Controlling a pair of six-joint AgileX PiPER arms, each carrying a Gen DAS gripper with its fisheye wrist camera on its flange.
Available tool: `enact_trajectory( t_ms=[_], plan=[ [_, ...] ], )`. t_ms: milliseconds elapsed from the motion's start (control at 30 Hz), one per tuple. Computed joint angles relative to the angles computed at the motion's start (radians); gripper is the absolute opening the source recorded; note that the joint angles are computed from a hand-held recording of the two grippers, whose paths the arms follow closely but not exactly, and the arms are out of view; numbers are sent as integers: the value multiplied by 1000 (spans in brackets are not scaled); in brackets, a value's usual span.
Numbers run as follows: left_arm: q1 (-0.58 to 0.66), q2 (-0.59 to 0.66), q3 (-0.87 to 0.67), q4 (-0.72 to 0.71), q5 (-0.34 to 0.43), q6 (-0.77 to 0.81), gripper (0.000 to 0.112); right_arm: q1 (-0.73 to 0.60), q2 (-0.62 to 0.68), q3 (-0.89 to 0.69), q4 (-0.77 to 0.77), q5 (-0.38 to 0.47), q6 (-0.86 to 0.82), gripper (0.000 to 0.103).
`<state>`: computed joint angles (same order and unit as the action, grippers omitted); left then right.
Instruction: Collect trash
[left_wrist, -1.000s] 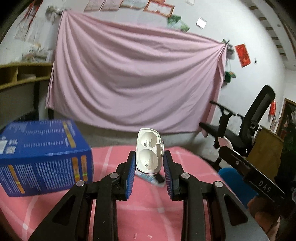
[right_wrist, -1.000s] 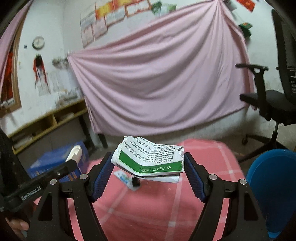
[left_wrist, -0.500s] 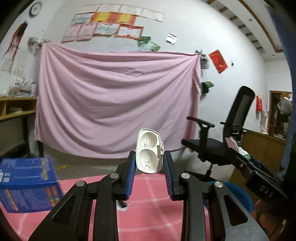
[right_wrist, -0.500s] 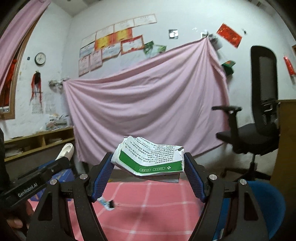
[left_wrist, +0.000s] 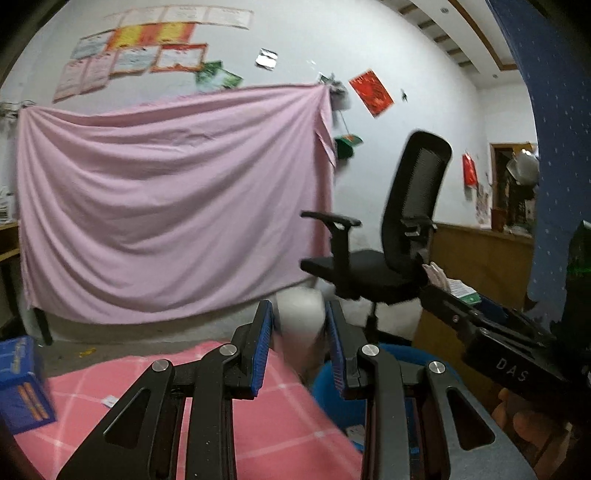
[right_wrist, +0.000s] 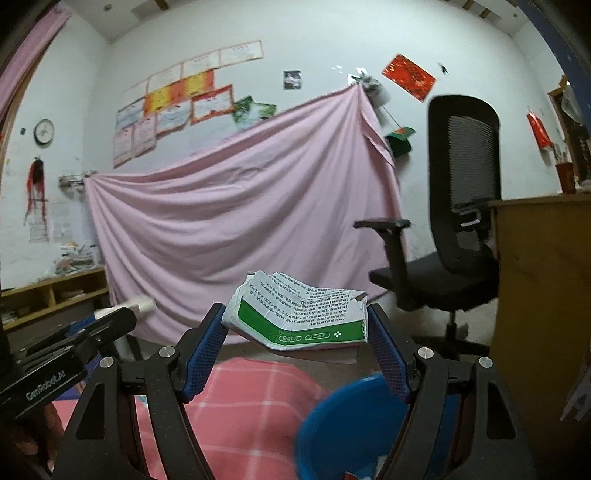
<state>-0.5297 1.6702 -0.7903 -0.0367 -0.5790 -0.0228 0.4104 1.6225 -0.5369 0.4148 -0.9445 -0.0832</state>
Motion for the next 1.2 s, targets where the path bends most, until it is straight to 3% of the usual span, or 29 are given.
enact_trajectory(
  t_ms=[233,400,700,833,1033,1100,1200],
  plan=[
    [-69,180,-240,-54,209,10,25,-182,11,9,-191,119,174,75],
    [-52,235,-325,47,307,-133,25,-305,66,-33,-367,224,345,75],
    [27,220,-322,390,330,-526,26,-385,151,-107,-570,363,543,77],
    [51,196,-299,450,331,-585,31,-386,159,-113,-579,374,553,79],
    [70,153,-243,414,313,-534,39,-374,155,-120,-552,387,534,86],
    [79,131,-214,391,299,-514,53,-361,146,-113,-522,375,511,89],
    [101,100,-175,363,271,-504,63,-339,132,-107,-479,356,473,96]
  ],
)
